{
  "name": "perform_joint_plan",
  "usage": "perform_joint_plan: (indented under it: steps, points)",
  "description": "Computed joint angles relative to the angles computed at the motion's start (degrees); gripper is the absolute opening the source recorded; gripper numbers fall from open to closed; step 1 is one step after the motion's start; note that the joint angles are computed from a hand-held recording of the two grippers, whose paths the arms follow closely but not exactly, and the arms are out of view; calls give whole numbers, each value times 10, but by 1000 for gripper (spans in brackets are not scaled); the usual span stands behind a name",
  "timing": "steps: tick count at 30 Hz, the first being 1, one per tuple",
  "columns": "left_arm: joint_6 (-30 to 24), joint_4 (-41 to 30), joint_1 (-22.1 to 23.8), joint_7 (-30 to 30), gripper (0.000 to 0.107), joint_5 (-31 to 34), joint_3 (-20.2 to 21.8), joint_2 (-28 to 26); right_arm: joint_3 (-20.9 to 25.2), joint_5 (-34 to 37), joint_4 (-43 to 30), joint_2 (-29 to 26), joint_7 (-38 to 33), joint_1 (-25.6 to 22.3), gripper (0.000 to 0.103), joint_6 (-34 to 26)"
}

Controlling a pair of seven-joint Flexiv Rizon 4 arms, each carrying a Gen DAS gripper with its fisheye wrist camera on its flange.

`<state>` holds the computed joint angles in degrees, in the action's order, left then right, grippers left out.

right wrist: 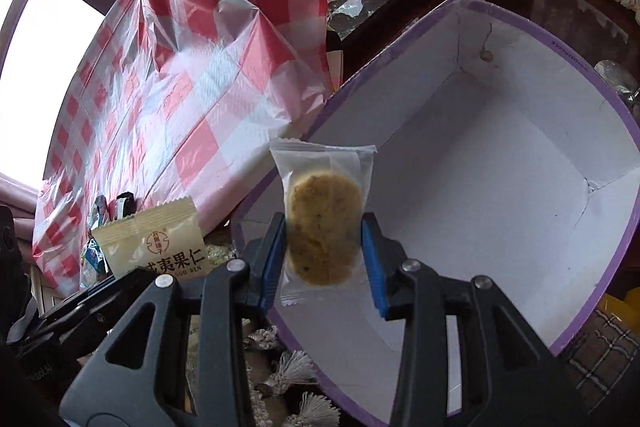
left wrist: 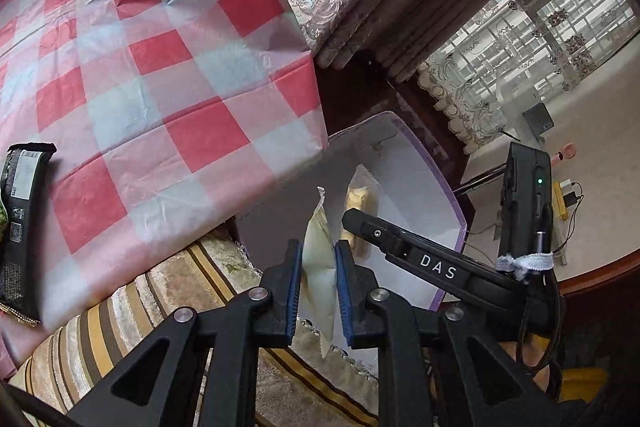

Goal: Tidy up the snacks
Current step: 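Carry the cake bag into the white box and open the right tool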

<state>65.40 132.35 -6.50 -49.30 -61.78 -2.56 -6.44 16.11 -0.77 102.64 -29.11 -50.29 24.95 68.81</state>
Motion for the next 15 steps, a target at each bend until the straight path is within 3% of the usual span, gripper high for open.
perform_joint_plan:
  steps: [2,4,5,6,10,15]
  points:
    - [-7,-3,3,-12,24,18,2,-5,4,7,-2,-3,-1,-4,44,1]
    - [-5,-4,5,-17,40,20,3,-6,-3,4,-4,-4,9,1,56,-5]
    - [2,0,4,-15,54,12,2,-3,-8,-1,-2,-3,15,7,62,-3]
    - [11,4,3,-7,59,-3,0,1,-8,-3,1,0,16,8,63,-1]
    - [54,17,-6,6,59,-40,0,14,-14,-23,7,8,21,19,65,5]
    - [137,40,-38,91,60,-184,-5,38,-8,-42,-2,10,12,31,70,6]
